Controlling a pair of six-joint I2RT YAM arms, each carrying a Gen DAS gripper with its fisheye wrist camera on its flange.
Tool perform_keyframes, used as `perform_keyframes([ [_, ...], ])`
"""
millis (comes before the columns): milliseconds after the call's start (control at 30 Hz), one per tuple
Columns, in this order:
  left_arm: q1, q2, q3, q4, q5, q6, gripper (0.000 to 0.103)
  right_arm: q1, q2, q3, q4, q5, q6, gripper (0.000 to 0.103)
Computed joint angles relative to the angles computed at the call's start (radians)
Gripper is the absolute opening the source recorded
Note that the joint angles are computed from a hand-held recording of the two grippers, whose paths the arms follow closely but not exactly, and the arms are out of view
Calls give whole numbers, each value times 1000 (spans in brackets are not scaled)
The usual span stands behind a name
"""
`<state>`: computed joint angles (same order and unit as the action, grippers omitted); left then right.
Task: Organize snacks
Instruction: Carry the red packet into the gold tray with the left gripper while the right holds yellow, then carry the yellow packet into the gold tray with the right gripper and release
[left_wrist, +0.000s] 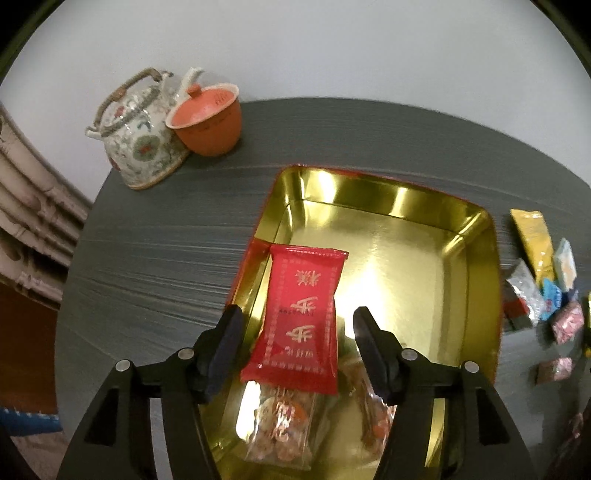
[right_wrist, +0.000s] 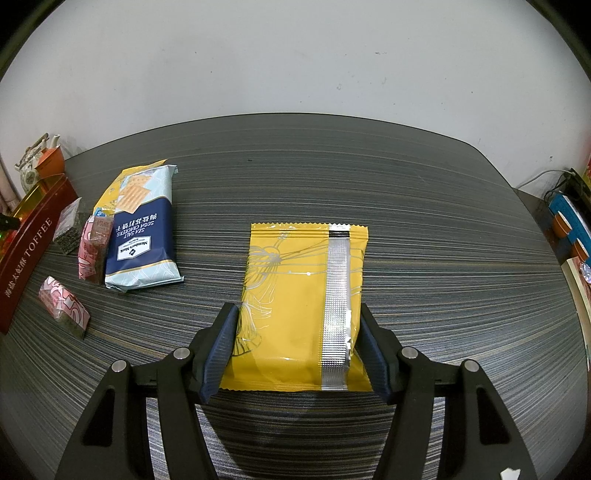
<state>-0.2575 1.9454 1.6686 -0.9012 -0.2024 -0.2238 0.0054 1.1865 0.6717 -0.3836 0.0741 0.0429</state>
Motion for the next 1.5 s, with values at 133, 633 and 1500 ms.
perform_keyframes([
  [133,-11,-120,-106,32,-27,-7,62,-1,0,0,-1,-1,-1,59],
  [633,64,-590,-571,87,-84,-63,63,9,-5,2,-10,5,8,53],
  [1500,268,-725,-699,112,-8,-129,77,593,186,402,-192,235,248,52],
])
